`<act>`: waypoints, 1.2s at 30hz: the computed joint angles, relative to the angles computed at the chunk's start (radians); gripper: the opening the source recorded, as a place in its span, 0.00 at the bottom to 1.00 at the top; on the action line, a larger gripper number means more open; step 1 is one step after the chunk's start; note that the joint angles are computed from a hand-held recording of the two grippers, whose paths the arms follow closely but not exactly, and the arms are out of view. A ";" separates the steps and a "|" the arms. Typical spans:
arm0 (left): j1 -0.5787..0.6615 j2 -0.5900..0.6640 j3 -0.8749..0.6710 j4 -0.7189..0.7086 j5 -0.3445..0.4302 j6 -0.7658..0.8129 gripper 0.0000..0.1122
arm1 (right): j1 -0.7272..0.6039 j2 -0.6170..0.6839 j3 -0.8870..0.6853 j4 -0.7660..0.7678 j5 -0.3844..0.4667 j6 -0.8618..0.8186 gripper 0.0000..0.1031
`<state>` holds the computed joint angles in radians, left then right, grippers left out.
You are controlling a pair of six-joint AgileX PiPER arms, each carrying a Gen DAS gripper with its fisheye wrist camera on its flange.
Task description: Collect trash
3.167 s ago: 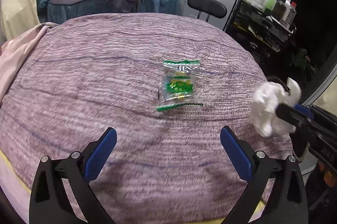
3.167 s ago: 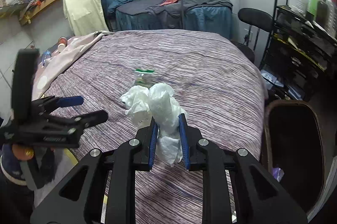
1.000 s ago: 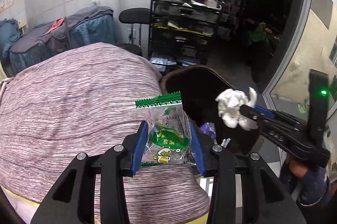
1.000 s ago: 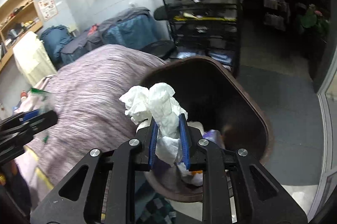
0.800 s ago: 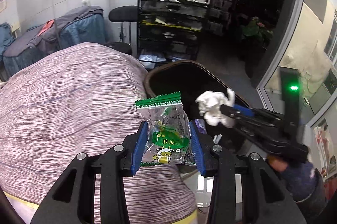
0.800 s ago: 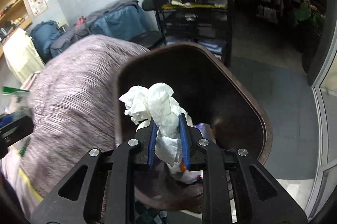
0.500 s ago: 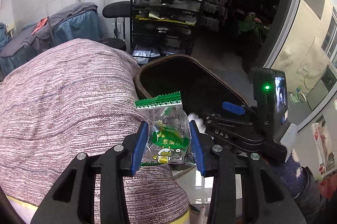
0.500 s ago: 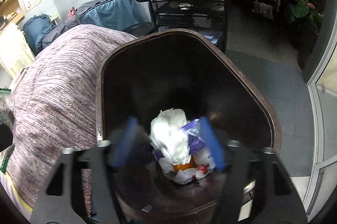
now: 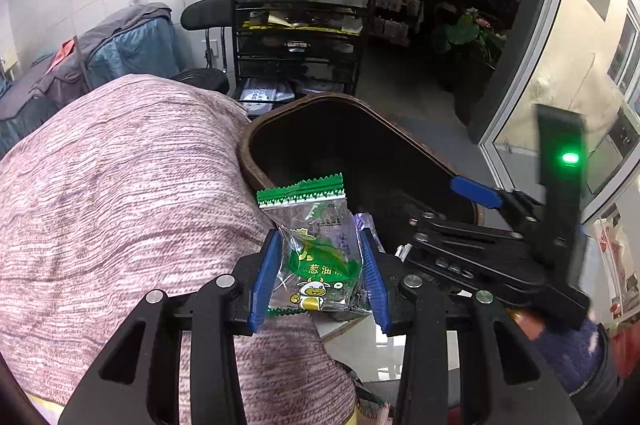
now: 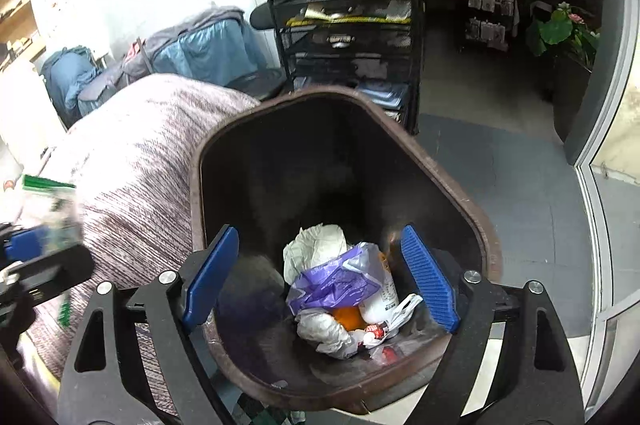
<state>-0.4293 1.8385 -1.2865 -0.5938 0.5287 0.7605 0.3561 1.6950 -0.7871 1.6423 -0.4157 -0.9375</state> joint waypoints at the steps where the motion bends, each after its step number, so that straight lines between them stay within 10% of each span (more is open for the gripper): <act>1: -0.006 0.014 -0.018 0.011 0.009 -0.013 0.35 | 0.002 -0.014 0.009 0.001 -0.006 0.005 0.82; 24: -0.169 0.255 -0.314 0.248 0.101 -0.252 0.37 | -0.063 -0.306 0.289 -0.049 -0.143 0.205 0.82; 36: -0.184 0.183 -0.194 0.135 -0.083 -0.139 0.86 | -0.062 -0.346 0.341 -0.074 -0.166 0.255 0.82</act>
